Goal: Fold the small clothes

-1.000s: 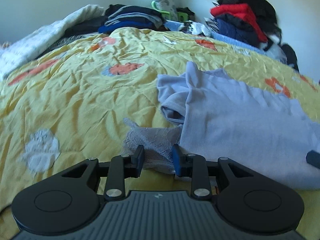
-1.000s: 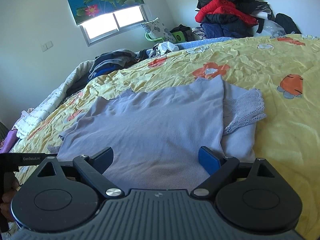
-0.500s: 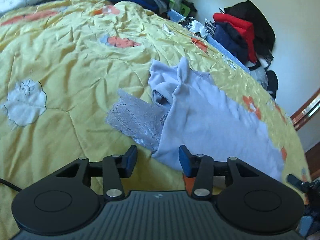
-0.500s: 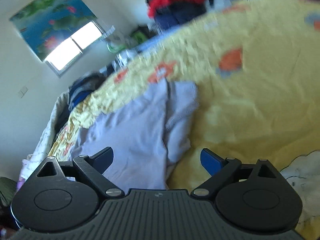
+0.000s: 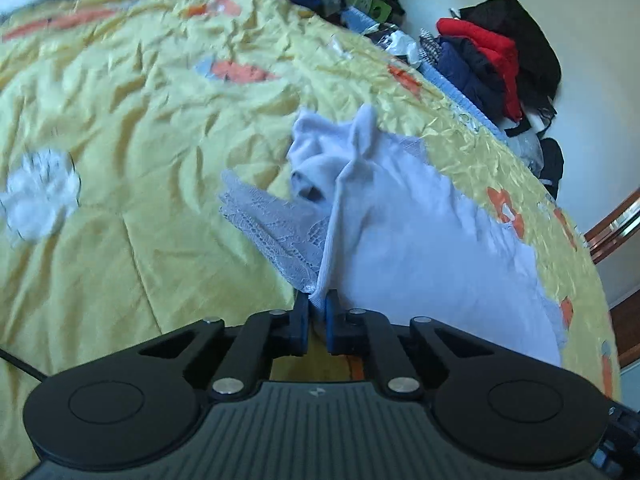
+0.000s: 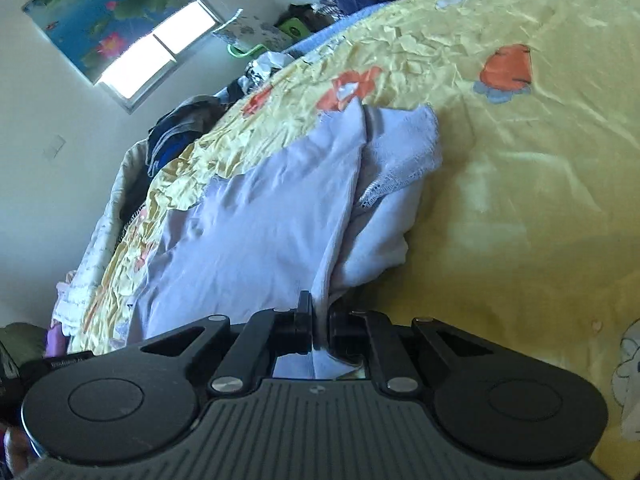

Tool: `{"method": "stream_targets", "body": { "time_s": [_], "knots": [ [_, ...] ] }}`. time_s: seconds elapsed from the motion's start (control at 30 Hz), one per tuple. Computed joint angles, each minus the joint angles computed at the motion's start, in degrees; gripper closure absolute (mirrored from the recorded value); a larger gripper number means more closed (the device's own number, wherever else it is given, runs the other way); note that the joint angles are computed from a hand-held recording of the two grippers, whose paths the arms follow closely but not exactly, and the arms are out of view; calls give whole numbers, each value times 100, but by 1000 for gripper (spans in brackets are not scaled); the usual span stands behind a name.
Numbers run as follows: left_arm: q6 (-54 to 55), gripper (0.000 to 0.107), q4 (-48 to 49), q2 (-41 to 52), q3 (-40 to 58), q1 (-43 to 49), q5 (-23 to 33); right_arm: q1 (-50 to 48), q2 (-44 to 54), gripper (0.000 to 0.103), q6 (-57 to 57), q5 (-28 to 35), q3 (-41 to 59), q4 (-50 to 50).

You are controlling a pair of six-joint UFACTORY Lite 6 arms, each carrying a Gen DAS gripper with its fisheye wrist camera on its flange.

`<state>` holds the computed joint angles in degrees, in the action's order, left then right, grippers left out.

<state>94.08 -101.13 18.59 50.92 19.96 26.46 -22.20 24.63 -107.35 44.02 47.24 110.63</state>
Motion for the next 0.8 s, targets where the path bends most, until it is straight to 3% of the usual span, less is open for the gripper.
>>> {"method": "stream_targets", "body": {
  "time_s": [0.17, 0.27, 0.33, 0.4, 0.5, 0.53, 0.57, 0.63, 0.67, 0.7, 0.73, 0.8],
  "knots": [
    [96, 97, -105, 300, 112, 66, 29, -211, 226, 92, -22, 181, 9, -45],
    [128, 95, -181, 215, 17, 108, 114, -200, 163, 75, -157, 207, -106, 131],
    [110, 88, -153, 179, -10, 123, 106, -342, 194, 58, 138, 436, -44, -148],
    [-172, 78, 36, 183, 23, 241, 192, -430, -48, 51, 187, 292, -166, -75],
    [-636, 55, -47, 323, 140, 449, 469, -393, -818, 49, -704, -91, -753, 1173],
    [-710, 51, -187, 357, 161, 445, 500, -356, -1101, 49, -1028, -91, -936, 1489],
    [-761, 51, -328, 362, 174, 375, 437, -289, -1270, 48, -1182, 10, -1018, 1566],
    [-438, 53, -843, 242, 86, 61, 49, -67, -1309, 31, -816, 157, -844, 1029],
    [-166, 53, -1174, 177, 38, -116, -172, 116, -1269, 28, -616, 185, -718, 778],
    [198, 63, -1639, 117, -14, -314, -430, 352, -1209, 27, -576, 245, -625, 681],
    [376, 79, -1884, 129, 4, -442, -608, 519, -1132, 28, -604, 310, -558, 700],
    [588, 88, -2270, 201, 46, -534, -735, 771, -918, 28, -558, 438, -424, 772]
  ]
}}
